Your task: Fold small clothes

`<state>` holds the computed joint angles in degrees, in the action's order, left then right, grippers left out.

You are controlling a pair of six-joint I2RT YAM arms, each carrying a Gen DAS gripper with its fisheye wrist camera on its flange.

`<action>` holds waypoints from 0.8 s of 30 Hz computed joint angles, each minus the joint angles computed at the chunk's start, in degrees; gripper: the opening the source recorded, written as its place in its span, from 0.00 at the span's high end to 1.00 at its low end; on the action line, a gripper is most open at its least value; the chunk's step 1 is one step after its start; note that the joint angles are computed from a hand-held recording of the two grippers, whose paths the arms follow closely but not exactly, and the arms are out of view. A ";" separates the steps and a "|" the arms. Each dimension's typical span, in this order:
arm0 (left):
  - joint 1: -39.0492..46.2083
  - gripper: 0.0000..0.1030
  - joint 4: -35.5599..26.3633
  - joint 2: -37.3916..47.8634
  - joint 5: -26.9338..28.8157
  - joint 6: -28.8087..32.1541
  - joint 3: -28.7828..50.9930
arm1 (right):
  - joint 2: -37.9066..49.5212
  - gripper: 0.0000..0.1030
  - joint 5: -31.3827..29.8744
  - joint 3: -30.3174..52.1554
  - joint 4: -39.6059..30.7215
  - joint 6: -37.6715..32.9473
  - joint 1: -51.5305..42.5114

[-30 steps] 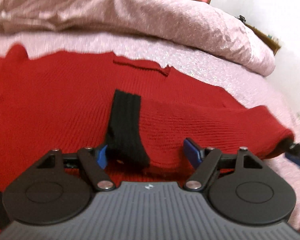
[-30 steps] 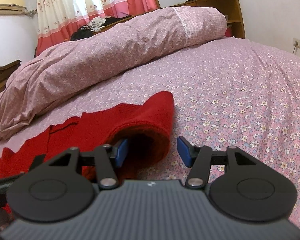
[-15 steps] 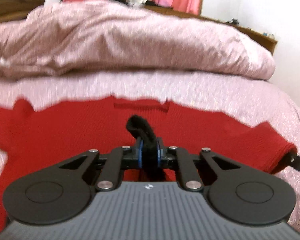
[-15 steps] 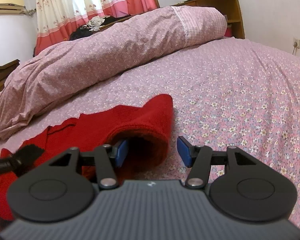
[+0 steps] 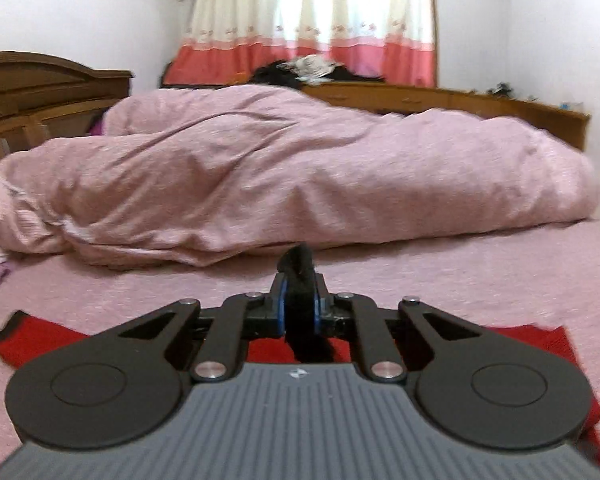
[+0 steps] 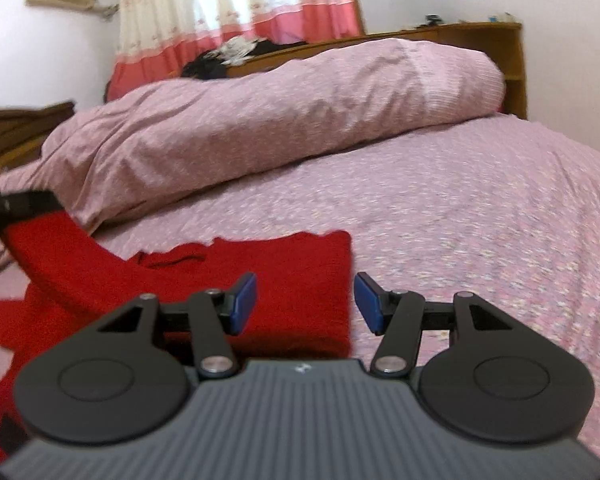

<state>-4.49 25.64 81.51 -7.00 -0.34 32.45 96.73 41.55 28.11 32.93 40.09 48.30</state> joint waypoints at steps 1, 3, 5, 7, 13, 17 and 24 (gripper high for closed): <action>2.08 0.86 0.04 1.23 0.82 0.95 0.23 | 1.02 0.45 -0.99 1.30 -0.68 -0.58 -0.07; 5.35 0.86 0.33 4.54 1.35 2.79 0.69 | 3.20 0.45 -3.14 3.52 -1.46 -1.11 -0.23; 8.20 0.86 1.42 7.99 2.85 3.52 0.53 | 4.55 0.45 -4.42 4.69 -2.01 -1.17 0.04; 10.85 0.86 2.49 11.79 4.94 2.27 0.31 | 5.54 0.45 -4.78 5.46 -2.44 -1.34 0.66; 14.41 0.86 7.71 20.80 8.47 -0.44 -0.63 | 5.75 0.45 -6.69 6.48 -5.75 -2.26 0.59; 15.21 0.86 10.64 23.40 9.24 1.23 -1.32 | 5.42 0.45 -13.83 11.26 -11.87 -10.23 -5.47; 16.13 0.86 11.95 24.01 11.38 3.39 -2.46 | 15.00 0.46 -24.87 29.47 -23.11 -22.75 -15.62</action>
<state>11.64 37.59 105.51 4.38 3.05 29.99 111.74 16.68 57.59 9.82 17.34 32.68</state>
